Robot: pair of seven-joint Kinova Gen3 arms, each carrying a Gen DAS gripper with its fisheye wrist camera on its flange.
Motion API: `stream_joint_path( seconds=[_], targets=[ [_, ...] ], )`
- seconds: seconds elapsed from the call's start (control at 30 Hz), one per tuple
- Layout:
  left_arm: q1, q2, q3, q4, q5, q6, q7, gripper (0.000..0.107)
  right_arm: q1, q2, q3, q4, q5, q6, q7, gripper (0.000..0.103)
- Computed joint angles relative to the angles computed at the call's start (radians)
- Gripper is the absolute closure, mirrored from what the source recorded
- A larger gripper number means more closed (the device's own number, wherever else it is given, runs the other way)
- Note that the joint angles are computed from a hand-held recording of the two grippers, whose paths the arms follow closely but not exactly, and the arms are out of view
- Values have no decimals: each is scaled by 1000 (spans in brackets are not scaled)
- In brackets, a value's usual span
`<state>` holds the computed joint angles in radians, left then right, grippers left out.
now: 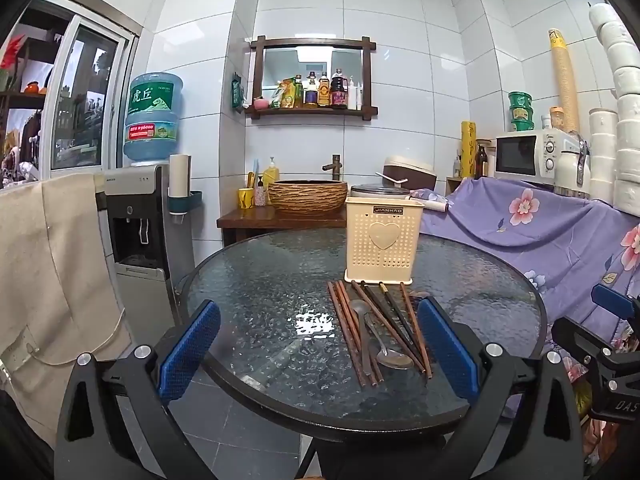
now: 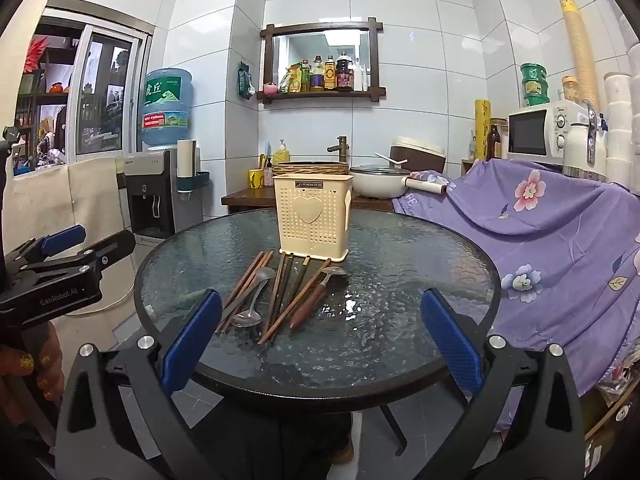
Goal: Organize utensils
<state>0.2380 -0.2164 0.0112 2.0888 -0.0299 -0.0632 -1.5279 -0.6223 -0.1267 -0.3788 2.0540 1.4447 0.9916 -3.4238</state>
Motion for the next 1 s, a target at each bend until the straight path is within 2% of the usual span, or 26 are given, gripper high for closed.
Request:
stream_joint_path(
  seconds=[0.03,0.2,0.43,0.53,0.6,1.0],
  targets=[
    [-14,0,18,4,10,-5,-7,10,0,0,1,-1,-1,-1,1,5],
    [-1,2,7,-3,3,5,2,10,2,-2,0,1,-1,-2,1,5],
    [-21,2,28,-7,10,11,0,10,2,-3,0,1,-3,-3,0,5],
    [8,5,1,-6,8,7,3,10,2,-3,-1,2,-1,0,-1,5],
    [48,5,-40,-5,-5,3,10,10,1,-4,-2,2,-1,0,-1,5],
    [67,3,-54,-2,-27,-3,25,10,4,-11,-5,2,-5,-1,4,5]
  ],
)
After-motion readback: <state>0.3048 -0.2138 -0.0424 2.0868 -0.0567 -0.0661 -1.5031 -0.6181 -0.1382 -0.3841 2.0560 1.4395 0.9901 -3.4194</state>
